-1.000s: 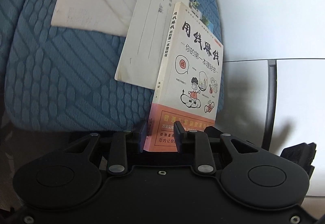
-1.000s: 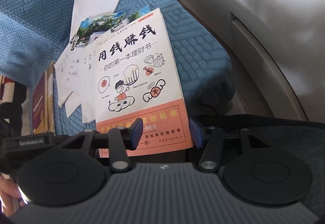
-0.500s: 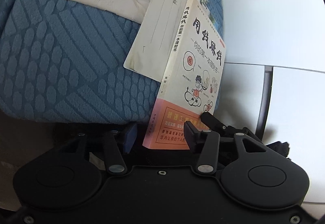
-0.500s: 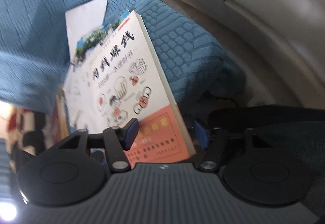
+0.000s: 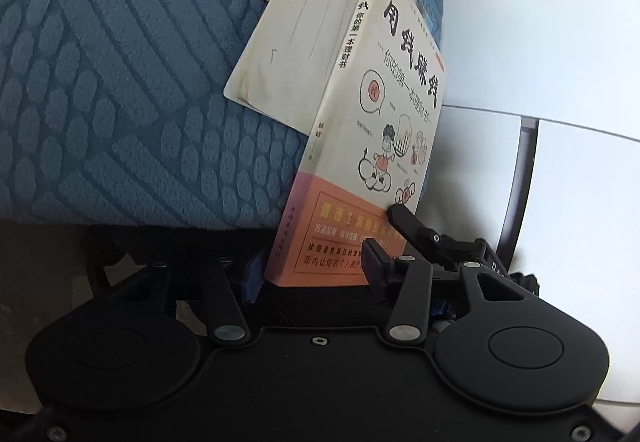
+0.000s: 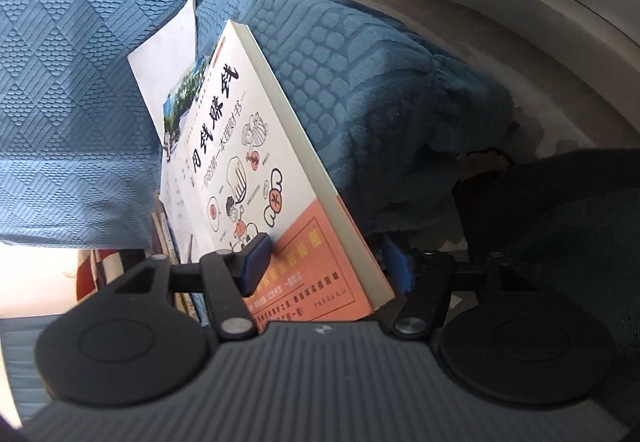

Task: Organize objects
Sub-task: 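Carry the held orange-and-white book with the left gripper toward the purple book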

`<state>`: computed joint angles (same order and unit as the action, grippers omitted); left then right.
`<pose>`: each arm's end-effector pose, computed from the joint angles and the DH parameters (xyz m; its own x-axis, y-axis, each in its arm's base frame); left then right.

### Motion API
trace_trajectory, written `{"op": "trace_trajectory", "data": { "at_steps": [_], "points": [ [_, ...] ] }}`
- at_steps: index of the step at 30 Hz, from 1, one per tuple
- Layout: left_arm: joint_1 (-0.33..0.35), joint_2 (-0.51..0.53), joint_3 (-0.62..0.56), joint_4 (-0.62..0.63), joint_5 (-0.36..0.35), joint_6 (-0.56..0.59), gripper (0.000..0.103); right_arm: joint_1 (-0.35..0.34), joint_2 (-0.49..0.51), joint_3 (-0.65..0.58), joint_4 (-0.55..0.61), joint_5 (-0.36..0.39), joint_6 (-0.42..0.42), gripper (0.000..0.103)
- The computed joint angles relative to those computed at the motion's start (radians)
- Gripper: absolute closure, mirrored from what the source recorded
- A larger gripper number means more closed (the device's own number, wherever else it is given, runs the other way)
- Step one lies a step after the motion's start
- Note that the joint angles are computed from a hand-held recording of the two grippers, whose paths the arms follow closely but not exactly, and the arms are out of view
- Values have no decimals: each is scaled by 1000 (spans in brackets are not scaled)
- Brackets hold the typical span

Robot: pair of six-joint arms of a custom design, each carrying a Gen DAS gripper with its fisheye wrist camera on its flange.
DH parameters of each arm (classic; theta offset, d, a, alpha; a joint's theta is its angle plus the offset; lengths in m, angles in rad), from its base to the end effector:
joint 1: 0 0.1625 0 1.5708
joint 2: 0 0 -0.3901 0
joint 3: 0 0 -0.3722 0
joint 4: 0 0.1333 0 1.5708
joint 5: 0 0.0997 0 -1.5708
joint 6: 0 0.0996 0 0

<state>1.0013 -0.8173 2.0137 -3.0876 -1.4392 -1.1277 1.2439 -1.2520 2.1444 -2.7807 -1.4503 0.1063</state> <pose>-0.1618 -0.5242 0.0383 -0.8299 -0.5079 0.2311 -0.5550 0.7942 -0.2475 -0.0170 -0.5026 0.1803 -0.9145 0.3771 -0.1467 0.4044 0.8646 -0.2983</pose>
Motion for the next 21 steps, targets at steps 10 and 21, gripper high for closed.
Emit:
{"op": "trace_trajectory", "data": {
  "at_steps": [10, 21],
  "points": [
    [-17, -43, 36, -34, -1, 31, 73, -12, -34, 50, -78, 67, -4, 55],
    [-48, -85, 53, -122, 16, 104, 82, -39, -112, 129, -211, 202, -11, 74]
  ]
}}
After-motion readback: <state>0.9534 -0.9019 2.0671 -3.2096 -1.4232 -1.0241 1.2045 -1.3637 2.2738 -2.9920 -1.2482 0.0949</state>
